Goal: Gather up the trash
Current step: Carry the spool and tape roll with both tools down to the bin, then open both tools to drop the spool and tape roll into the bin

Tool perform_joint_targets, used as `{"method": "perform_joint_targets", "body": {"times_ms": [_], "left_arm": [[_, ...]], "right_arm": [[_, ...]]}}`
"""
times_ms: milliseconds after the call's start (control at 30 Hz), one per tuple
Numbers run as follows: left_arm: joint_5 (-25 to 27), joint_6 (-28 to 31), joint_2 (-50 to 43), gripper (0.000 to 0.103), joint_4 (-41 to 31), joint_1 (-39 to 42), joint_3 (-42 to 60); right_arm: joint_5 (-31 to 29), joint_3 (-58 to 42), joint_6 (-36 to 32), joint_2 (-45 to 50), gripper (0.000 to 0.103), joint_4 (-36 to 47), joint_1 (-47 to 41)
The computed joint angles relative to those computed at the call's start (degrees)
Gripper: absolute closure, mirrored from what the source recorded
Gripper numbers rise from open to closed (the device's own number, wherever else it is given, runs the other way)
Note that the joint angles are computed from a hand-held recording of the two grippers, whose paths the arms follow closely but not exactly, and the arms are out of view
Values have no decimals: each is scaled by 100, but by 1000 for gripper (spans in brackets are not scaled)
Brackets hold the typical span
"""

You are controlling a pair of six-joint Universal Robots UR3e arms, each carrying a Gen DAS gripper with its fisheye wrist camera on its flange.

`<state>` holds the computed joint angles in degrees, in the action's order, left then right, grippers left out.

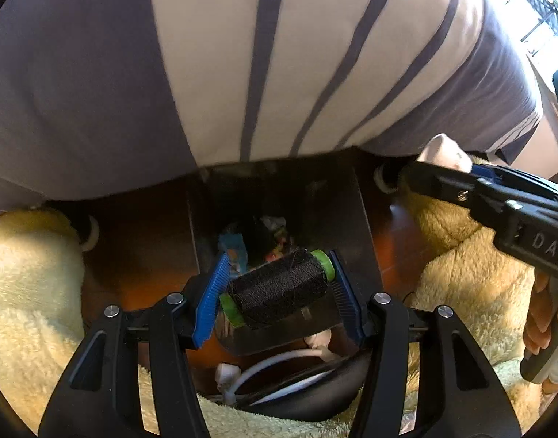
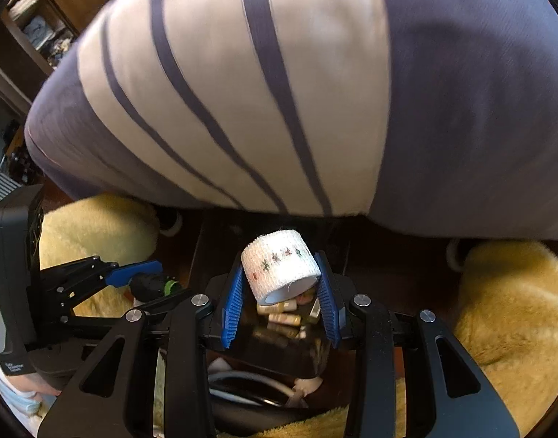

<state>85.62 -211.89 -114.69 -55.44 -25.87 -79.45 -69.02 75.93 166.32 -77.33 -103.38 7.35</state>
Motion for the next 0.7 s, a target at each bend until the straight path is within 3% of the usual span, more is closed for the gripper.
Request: {"method": "perform_joint_targets", "body": {"times_ms": [500,600,667,700], "left_arm": [[-549,105,-171,49,45,214,-167],[-523,90,-141,34,18,208,-151],[-410,65,-102,24,-14,169,-127],[-371,54,-78,22,-20,156,-129]], "right_arm": [[-121,-383,45,677,63,377,170],[-131,-499,138,756,61,378,216],[-124,-465,166,747,47,301,194],[-102,-452,212,724,47,263,187]]}}
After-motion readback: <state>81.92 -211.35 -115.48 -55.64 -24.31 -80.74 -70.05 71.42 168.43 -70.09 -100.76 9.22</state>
